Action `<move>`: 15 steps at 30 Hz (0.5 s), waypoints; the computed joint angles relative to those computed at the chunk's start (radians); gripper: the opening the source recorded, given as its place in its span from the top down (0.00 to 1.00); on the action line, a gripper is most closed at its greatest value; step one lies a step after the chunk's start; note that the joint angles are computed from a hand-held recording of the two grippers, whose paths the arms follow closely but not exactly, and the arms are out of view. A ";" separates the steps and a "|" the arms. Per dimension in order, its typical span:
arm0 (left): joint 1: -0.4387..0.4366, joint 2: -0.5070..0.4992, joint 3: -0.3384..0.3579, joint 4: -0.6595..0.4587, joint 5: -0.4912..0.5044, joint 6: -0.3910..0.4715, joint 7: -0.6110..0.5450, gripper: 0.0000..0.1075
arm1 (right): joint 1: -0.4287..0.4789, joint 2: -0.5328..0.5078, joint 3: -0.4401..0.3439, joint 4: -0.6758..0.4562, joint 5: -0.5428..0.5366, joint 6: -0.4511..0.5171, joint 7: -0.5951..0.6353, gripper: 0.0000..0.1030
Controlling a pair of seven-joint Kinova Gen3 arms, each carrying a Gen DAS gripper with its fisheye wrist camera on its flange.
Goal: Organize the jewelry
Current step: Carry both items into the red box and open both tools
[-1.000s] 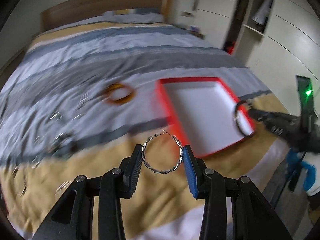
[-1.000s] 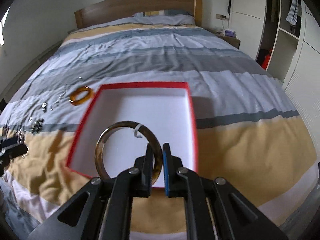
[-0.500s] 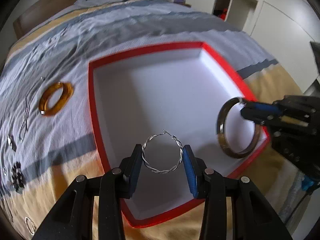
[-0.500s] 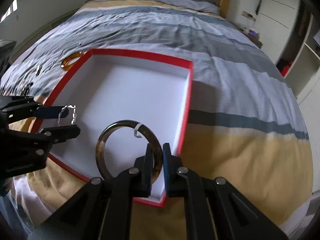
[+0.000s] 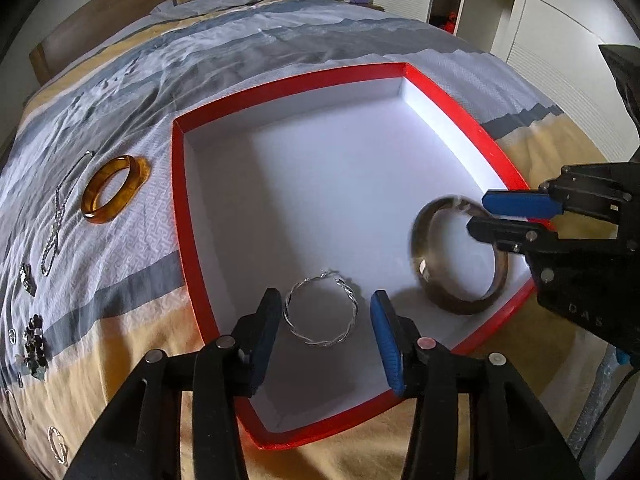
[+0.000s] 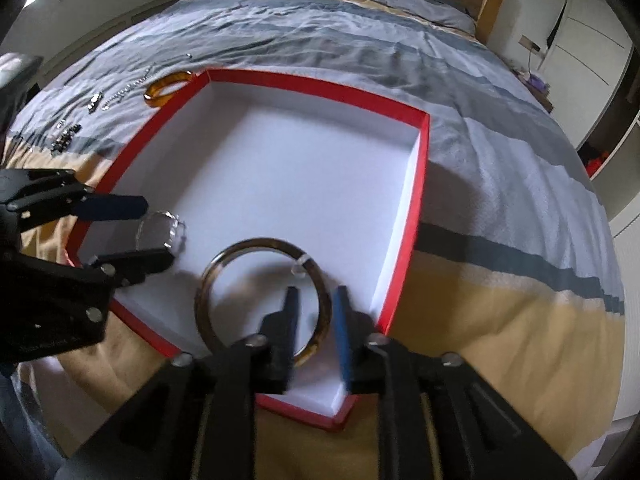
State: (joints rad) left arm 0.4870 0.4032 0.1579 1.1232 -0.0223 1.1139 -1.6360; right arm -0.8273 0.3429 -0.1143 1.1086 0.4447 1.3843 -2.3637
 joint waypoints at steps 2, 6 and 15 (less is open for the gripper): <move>0.000 0.000 -0.001 -0.004 -0.001 0.004 0.001 0.55 | -0.006 -0.003 -0.001 -0.003 0.006 0.001 -0.001 0.77; -0.008 -0.008 -0.001 -0.014 0.013 0.013 0.010 0.47 | -0.030 -0.032 0.003 0.007 0.044 0.003 -0.049 0.74; -0.052 -0.122 0.015 0.031 0.072 -0.018 -0.001 0.43 | -0.112 -0.130 -0.040 0.000 0.212 0.146 -0.234 0.73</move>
